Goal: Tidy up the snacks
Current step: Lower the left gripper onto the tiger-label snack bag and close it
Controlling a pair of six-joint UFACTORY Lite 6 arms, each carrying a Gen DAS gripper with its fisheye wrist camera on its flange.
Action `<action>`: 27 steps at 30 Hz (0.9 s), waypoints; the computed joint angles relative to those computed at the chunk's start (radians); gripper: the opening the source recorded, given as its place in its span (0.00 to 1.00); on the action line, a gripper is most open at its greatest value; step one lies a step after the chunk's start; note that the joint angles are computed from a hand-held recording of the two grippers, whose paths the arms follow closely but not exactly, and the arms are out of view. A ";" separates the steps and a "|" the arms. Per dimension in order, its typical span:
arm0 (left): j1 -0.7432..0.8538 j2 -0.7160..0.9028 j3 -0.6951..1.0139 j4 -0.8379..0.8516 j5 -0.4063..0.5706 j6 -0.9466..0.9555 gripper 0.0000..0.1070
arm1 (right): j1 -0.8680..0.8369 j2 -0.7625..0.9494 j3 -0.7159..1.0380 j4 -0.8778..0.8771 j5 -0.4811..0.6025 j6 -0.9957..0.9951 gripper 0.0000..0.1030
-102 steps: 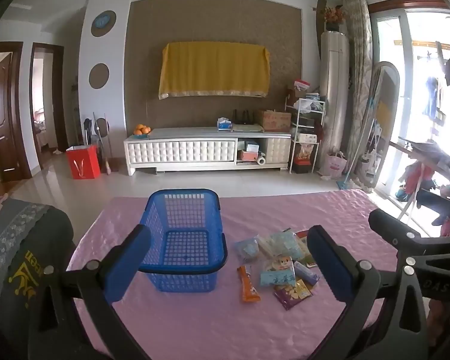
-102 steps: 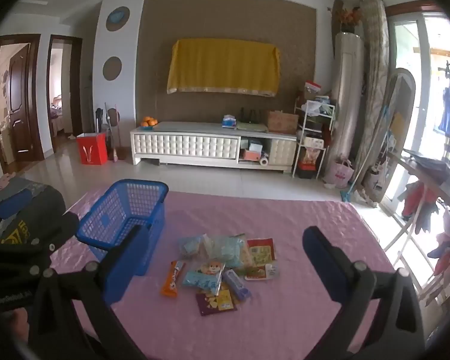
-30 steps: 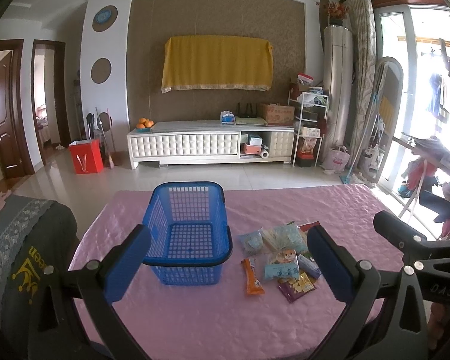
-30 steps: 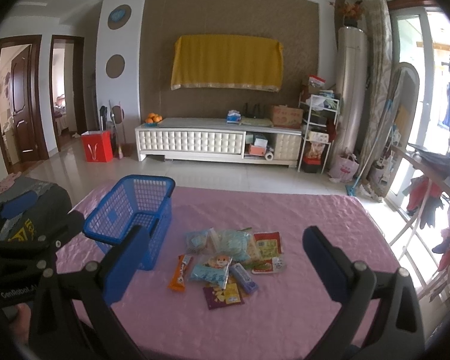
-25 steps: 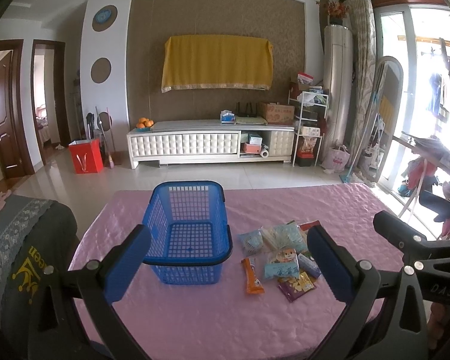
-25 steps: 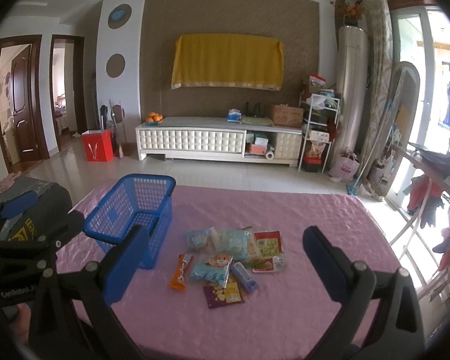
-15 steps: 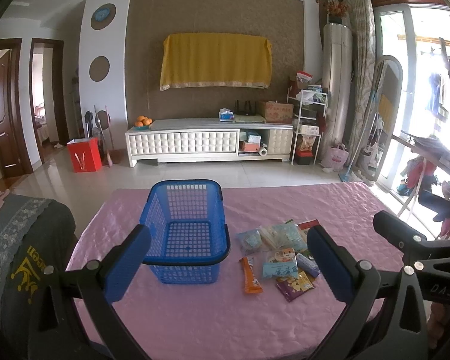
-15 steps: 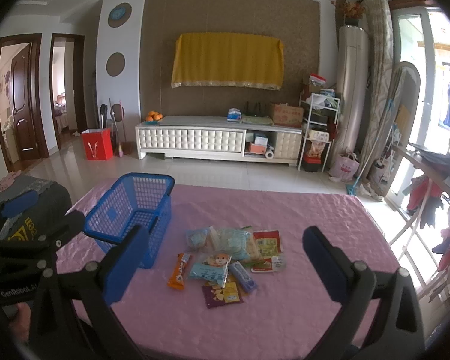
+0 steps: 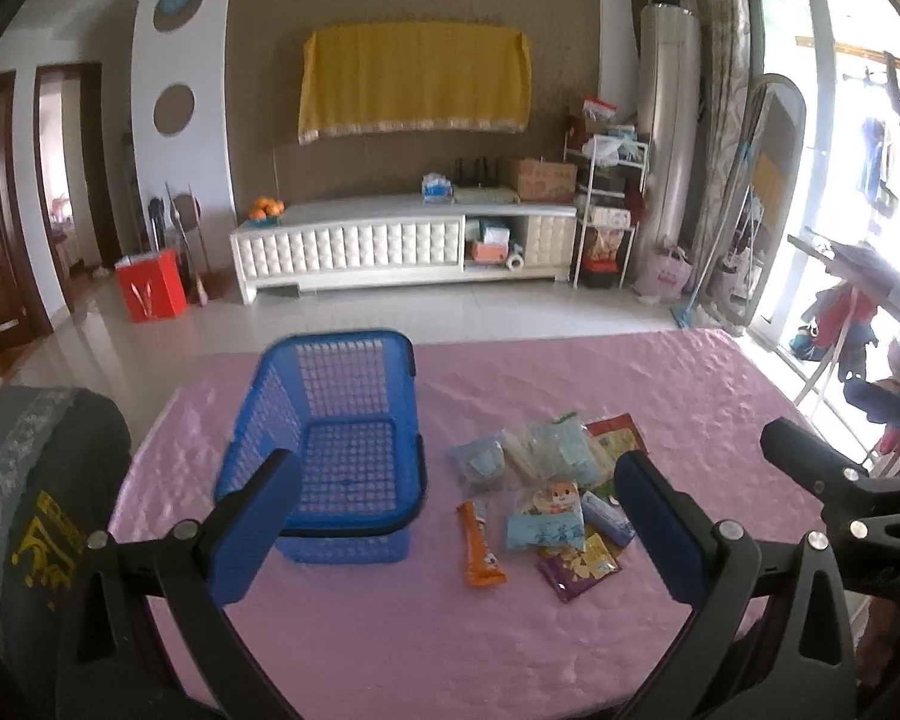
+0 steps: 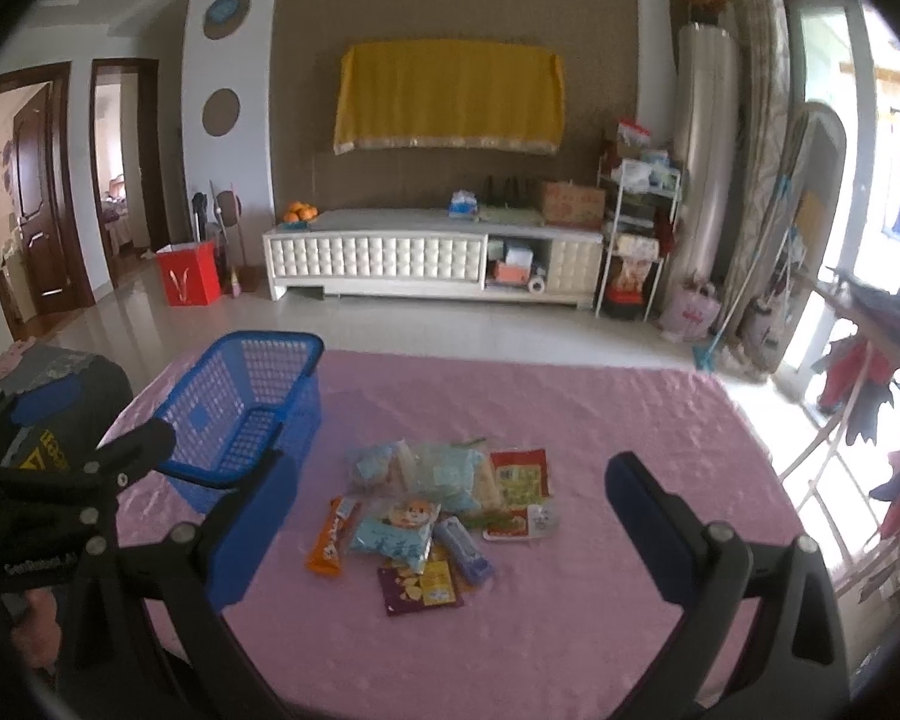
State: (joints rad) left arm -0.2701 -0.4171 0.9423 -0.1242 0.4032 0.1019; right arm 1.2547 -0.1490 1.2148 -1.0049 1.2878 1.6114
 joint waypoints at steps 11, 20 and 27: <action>-0.151 0.285 0.057 0.208 -0.060 -0.270 0.96 | -0.347 -0.168 -0.317 0.153 -0.418 -0.184 1.00; -0.191 0.634 0.264 0.050 -0.050 -0.119 0.96 | -0.551 -0.174 -0.432 0.257 -0.606 -0.330 1.00; -0.216 0.928 0.506 0.062 0.015 -0.110 0.96 | -0.711 -0.105 -0.483 0.303 -0.760 -0.421 1.00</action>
